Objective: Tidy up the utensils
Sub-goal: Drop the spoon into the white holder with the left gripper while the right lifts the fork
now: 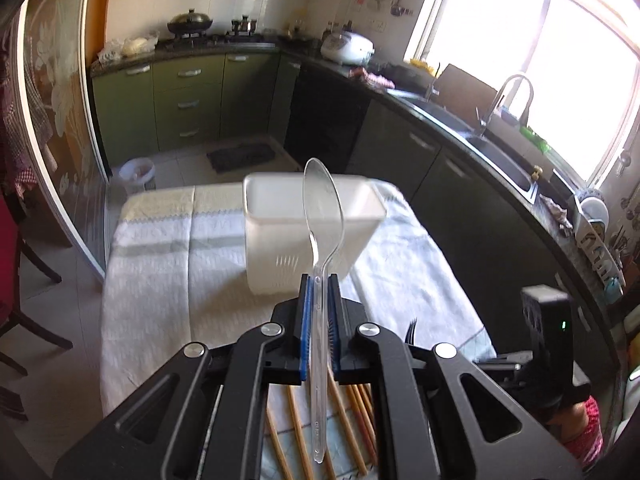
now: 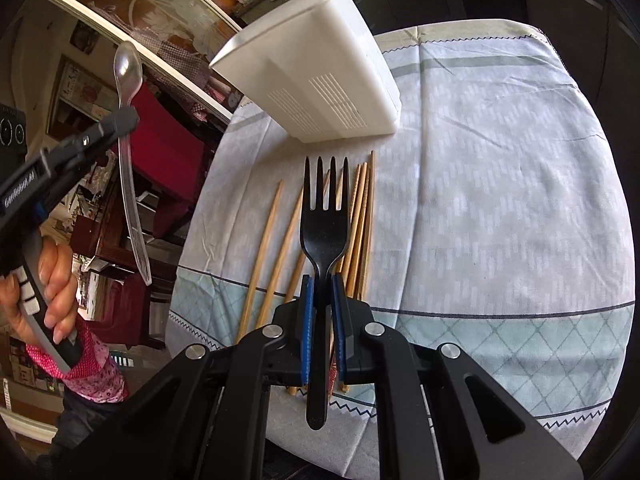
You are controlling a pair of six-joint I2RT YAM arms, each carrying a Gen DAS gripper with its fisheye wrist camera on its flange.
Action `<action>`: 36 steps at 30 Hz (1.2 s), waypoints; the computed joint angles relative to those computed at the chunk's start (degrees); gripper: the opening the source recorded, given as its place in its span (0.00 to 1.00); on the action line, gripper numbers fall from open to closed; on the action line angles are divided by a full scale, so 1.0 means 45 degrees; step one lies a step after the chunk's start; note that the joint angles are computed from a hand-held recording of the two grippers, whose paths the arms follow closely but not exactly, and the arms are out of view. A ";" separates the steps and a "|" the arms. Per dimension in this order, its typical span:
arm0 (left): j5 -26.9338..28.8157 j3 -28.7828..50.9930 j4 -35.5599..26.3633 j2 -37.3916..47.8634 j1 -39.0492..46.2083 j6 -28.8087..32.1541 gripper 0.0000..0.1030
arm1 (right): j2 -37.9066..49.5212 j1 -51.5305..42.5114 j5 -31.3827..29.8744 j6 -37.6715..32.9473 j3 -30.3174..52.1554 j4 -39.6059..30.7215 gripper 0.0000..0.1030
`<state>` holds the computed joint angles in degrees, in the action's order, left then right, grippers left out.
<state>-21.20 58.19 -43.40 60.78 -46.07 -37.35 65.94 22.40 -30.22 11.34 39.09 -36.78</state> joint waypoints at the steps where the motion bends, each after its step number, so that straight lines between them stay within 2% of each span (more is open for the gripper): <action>1: -0.0218 0.0196 0.0548 0.0032 0.0195 0.0453 0.08 | -0.0201 -0.0289 -0.0240 -0.0225 -0.0057 -0.0089 0.10; 6: -0.1780 0.0520 0.4443 0.0905 0.1005 0.2814 0.08 | -0.0581 -0.1308 -0.1045 -0.1147 -0.0299 -0.0388 0.10; 10: -0.2590 0.0393 0.7422 0.2227 0.1465 0.4208 0.08 | -0.1122 -0.1702 -0.1197 -0.1388 -0.0443 -0.0538 0.10; 16: -0.2615 -0.0169 0.9858 0.3675 0.2080 0.4731 0.08 | -0.1811 -0.2412 -0.1469 -0.1867 -0.0139 -0.0743 0.10; 20: -0.2327 -0.1010 1.0809 0.3911 0.2361 0.4691 0.08 | -0.2023 -0.2192 -0.1219 -0.1568 0.0358 -0.0349 0.10; 26: -0.2041 -0.1683 1.1172 0.4288 0.2511 0.4751 0.08 | -0.1895 -0.1260 -0.0228 -0.0570 0.1591 0.0417 0.10; 29: -0.1759 -0.1832 1.1115 0.4483 0.2557 0.4704 0.09 | -0.1642 -0.0394 0.0983 -0.0160 0.2428 0.0821 0.10; 32: -0.1327 -0.2135 1.1208 0.4387 0.2704 0.4525 0.18 | -0.1242 0.0281 0.2007 0.0194 0.3336 0.1120 0.10; 36: -0.1194 -0.2710 1.1308 0.3508 0.2733 0.4505 0.19 | -0.0573 0.0574 0.2988 0.0717 0.4142 0.2189 0.10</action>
<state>-26.57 45.99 7.49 76.57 -33.77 -17.08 63.36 24.98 -16.78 14.57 57.73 -26.93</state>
